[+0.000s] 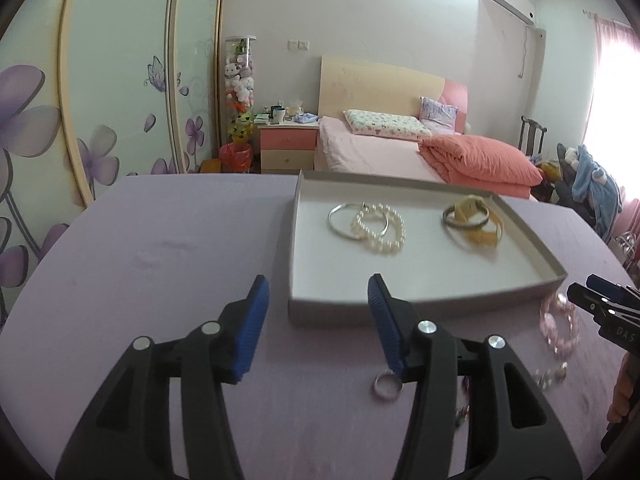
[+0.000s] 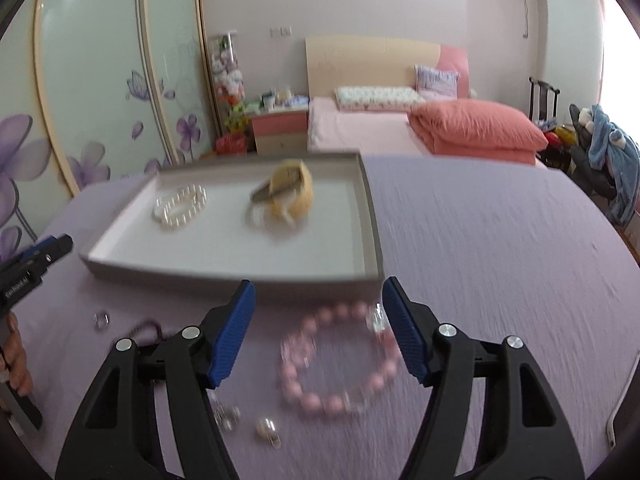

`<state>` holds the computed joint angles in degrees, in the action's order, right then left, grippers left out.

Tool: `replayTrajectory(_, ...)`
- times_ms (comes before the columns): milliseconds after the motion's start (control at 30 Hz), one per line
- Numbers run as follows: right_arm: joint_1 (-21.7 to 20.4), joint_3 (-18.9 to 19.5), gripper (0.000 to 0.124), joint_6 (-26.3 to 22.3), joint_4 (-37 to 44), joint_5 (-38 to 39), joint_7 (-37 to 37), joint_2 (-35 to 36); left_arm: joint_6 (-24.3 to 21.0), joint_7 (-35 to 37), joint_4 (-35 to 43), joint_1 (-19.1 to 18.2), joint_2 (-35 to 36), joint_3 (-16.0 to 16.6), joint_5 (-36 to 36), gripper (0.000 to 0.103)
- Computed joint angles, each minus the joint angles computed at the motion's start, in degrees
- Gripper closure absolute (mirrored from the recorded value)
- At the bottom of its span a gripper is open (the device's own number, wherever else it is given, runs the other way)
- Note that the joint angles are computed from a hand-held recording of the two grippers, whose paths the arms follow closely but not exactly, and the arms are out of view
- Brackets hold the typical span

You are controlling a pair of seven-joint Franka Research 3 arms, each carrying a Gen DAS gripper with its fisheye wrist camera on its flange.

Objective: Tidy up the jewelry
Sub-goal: 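Close the right tool on the pink bead bracelet while the left tool grasps the silver ring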

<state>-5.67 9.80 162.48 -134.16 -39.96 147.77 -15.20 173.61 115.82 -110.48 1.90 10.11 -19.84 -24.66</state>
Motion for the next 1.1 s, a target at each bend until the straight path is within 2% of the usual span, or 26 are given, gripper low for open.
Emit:
replayTrajectory(167,0.1,-0.6,0.069,-4.6,-0.5,2.0,2.2,-0.3,-0.6,0.4,-1.1,-0.4,-0.8,0.4,-0.8,0.051)
replayTrajectory(300,2.2,-2.8,0.074,-8.4,1.0,6.7,-1.4,1.7,-0.9,0.2,-1.3,-0.9,-0.8,0.7,-0.6,0.051)
replayTrajectory(433,3.0,-3.2,0.076,-11.0,1.8,5.8,-0.4,2.6,-1.0,0.1,-1.8,-1.5,-0.8,1.0,-0.3,0.051)
replayTrajectory(633,3.8,-4.4,0.078,-11.9,1.6,5.5,-0.8,2.7,-1.7,0.1,-2.0,-1.7,-1.0,1.3,-0.6,0.051)
replayTrajectory(700,4.0,-4.7,0.105,-11.4,1.3,5.5,-1.6,2.5,-1.9,-0.1,-2.1,-1.8,-1.1,1.4,-0.6,0.051)
replayTrajectory(933,3.5,-4.3,0.109,-9.9,-3.1,7.2,-1.8,-1.6,-3.4,3.5,-2.6,-1.5,-2.0,1.2,-4.7,0.051)
replayTrajectory(1100,2.1,-1.9,0.109,-9.7,-7.5,8.8,-0.8,-6.4,-5.2,6.2,-3.1,-2.3,-2.9,2.2,-7.8,0.051)
